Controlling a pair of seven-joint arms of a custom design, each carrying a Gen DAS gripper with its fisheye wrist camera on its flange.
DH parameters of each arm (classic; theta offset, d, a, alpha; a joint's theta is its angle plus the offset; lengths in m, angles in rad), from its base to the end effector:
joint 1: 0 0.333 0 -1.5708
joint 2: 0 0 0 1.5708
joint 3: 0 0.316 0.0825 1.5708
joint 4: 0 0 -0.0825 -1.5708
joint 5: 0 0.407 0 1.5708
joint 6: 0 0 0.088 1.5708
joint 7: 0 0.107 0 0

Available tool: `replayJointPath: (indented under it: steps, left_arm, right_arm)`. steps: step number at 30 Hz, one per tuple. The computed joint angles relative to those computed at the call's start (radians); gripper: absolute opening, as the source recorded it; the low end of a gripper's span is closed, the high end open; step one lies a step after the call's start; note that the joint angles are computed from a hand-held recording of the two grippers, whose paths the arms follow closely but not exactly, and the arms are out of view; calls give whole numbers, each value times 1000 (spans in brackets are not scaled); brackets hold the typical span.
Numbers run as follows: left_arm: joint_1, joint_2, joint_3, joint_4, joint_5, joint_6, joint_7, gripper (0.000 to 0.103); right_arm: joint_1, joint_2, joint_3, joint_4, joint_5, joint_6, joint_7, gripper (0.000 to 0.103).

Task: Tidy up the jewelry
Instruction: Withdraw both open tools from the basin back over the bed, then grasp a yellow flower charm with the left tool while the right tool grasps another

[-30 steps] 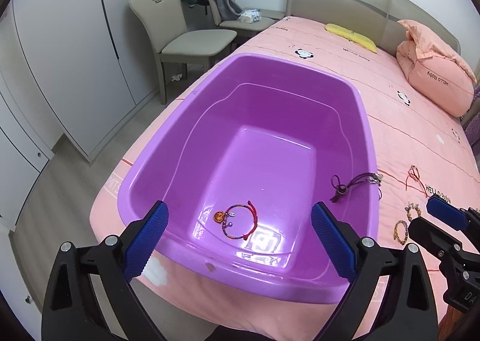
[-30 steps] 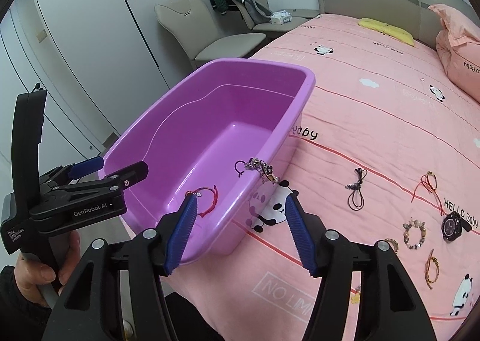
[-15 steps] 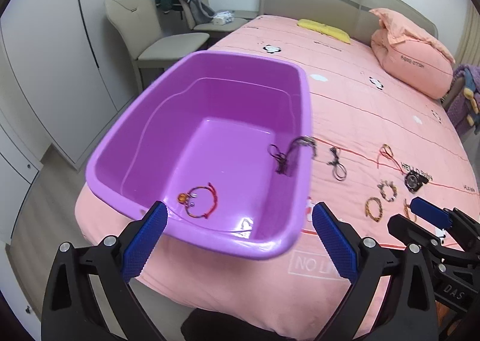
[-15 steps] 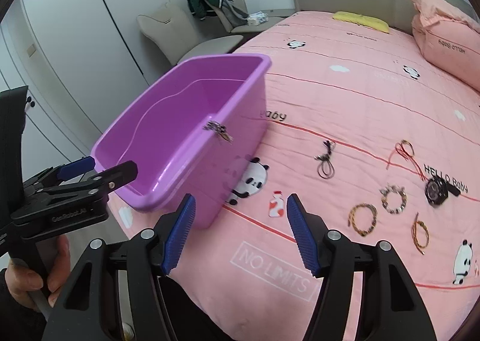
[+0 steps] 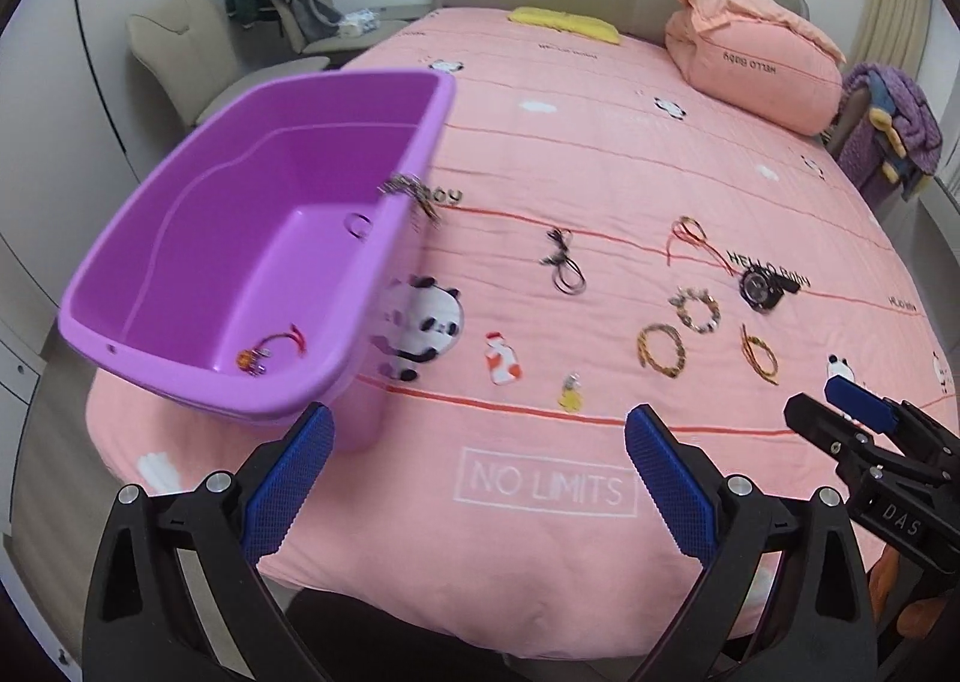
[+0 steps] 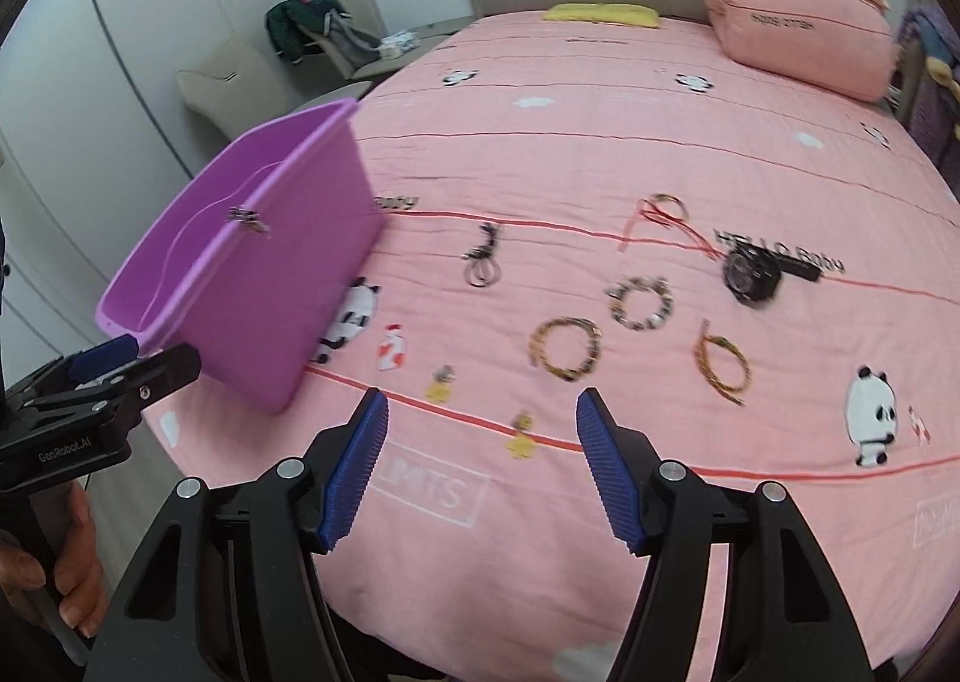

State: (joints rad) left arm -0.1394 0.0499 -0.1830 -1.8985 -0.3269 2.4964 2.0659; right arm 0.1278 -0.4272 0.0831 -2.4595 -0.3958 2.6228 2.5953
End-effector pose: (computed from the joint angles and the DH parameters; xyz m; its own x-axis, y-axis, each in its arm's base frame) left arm 0.6058 -0.1984 0.5258 -0.5812 -0.8127 0.0422 -0.6830 0.4589 -0.5683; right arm 0.4645 0.1111 0.5049 -0.4268 -0.8777 -0.2178 -0.6721 0.4690 -0.5731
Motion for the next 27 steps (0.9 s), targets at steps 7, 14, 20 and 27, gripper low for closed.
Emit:
replayJointPath:
  steps: [7,14,20,27]
  left_arm:
    - [-27,9,-16,-68,28,61,-15,96]
    - [-43,88,-25,-37,46,89,3,96]
    - [-49,173,-27,14,74,93,10,96]
    - [-55,272,-32,83,94,82,38,96]
  right_arm:
    - [-31,-58,10,-96,-17,-4,66,63]
    - [-46,-15,25,-110,-53,35,125,63]
    - [-55,77,31,-86,-100,78,184,63]
    - [-48,209,10,-27,-160,107,232,63]
